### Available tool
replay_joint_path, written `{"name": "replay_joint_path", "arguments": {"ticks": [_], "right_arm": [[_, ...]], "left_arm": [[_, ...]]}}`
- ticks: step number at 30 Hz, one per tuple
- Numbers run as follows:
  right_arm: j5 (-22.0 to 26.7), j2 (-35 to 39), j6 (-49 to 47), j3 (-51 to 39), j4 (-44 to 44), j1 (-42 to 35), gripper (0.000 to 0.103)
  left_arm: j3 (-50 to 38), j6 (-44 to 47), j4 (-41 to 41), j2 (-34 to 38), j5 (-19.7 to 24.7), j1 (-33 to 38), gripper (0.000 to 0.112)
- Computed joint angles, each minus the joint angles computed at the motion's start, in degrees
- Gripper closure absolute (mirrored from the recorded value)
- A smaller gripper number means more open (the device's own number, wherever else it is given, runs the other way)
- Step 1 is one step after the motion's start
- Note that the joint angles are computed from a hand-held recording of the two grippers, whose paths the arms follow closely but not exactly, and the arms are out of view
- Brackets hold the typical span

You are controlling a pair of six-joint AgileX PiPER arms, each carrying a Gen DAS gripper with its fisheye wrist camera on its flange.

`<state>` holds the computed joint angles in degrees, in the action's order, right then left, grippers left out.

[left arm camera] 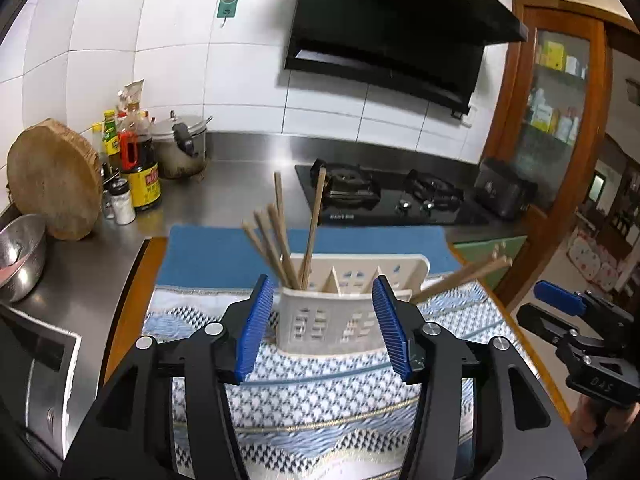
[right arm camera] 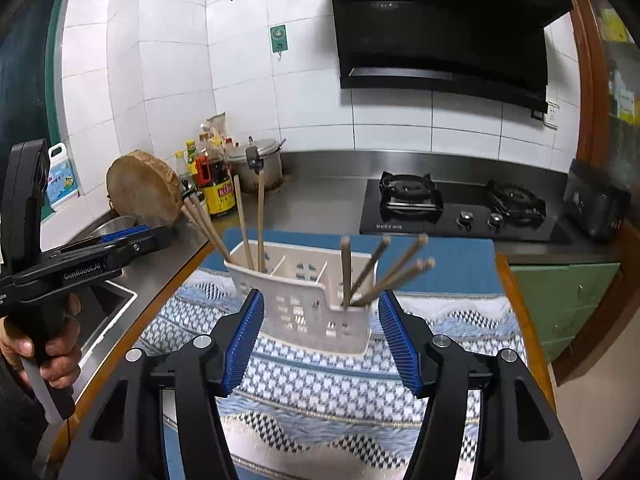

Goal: Organize utensils

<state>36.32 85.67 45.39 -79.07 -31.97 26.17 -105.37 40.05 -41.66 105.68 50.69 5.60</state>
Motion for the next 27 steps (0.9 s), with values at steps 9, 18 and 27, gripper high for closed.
{"name": "replay_joint_path", "arguments": {"ticks": [9, 18, 27], "right_arm": [[3.43, -2.19, 10.67, 5.33, -7.31, 5.19, 0.031], [4.96, -4.36, 16.61, 9.53, -10.64, 8.06, 0.027], [7.32, -5.88, 19.96, 11.53, -13.02, 9.95, 0.02]], "left_arm": [[13.17, 4.63, 0.2, -6.53, -4.44, 0.77, 0.053], [19.57, 6.07, 0.17, -9.92, -5.62, 1.86, 0.049], [22.88, 6.29, 0.43, -12.1, -6.9, 2.19, 0.047]]}}
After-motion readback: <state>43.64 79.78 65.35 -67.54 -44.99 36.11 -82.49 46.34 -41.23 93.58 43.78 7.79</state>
